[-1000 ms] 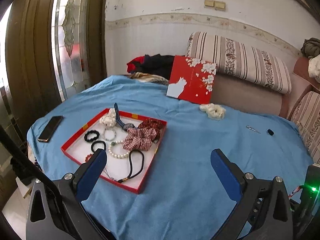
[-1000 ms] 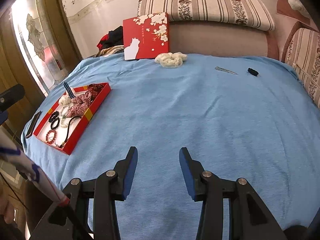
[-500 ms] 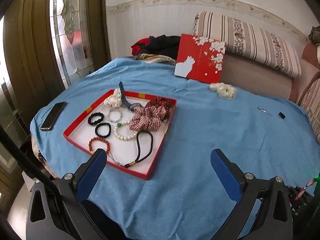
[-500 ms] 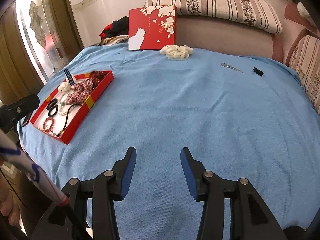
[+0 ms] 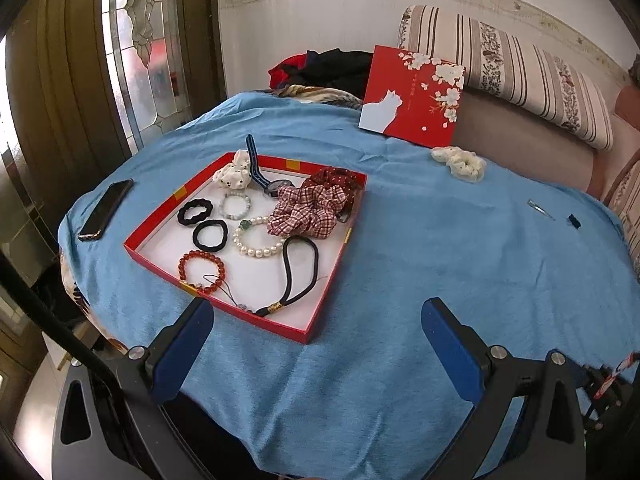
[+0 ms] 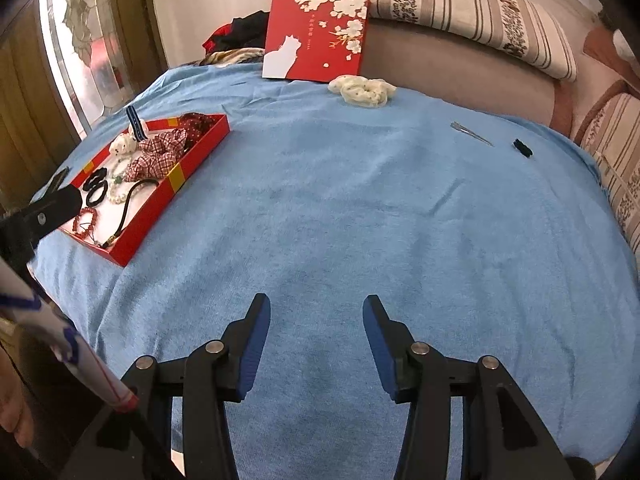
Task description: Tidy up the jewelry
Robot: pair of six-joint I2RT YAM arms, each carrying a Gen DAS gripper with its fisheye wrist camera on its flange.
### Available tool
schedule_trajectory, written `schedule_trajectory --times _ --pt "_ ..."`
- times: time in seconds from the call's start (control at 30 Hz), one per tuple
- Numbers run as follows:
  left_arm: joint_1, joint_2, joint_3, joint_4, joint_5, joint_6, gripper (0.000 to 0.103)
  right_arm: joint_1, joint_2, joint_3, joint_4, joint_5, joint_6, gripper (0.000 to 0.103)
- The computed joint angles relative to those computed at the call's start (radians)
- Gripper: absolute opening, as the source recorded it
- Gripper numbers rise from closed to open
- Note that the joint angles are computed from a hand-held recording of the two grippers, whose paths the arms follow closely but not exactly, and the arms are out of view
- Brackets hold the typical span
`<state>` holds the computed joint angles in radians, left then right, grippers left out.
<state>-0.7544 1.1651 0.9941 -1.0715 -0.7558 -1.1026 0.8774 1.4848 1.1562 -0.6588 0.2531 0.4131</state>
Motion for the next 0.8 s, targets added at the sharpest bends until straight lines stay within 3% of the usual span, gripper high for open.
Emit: schedule_trajectory --times 0.33,0.8 --pt "0.051 -0.042 -0.046 0.035 0.048 0.027 0.103 0.020 0.106 0.150 -0.070 0.045 -0.027 0.054" --pt "0.124 -0.084 -0.073 0.060 0.113 0.065 0.103 0.046 0.164 0.222 -0.110 0.071 -0.030 0.056"
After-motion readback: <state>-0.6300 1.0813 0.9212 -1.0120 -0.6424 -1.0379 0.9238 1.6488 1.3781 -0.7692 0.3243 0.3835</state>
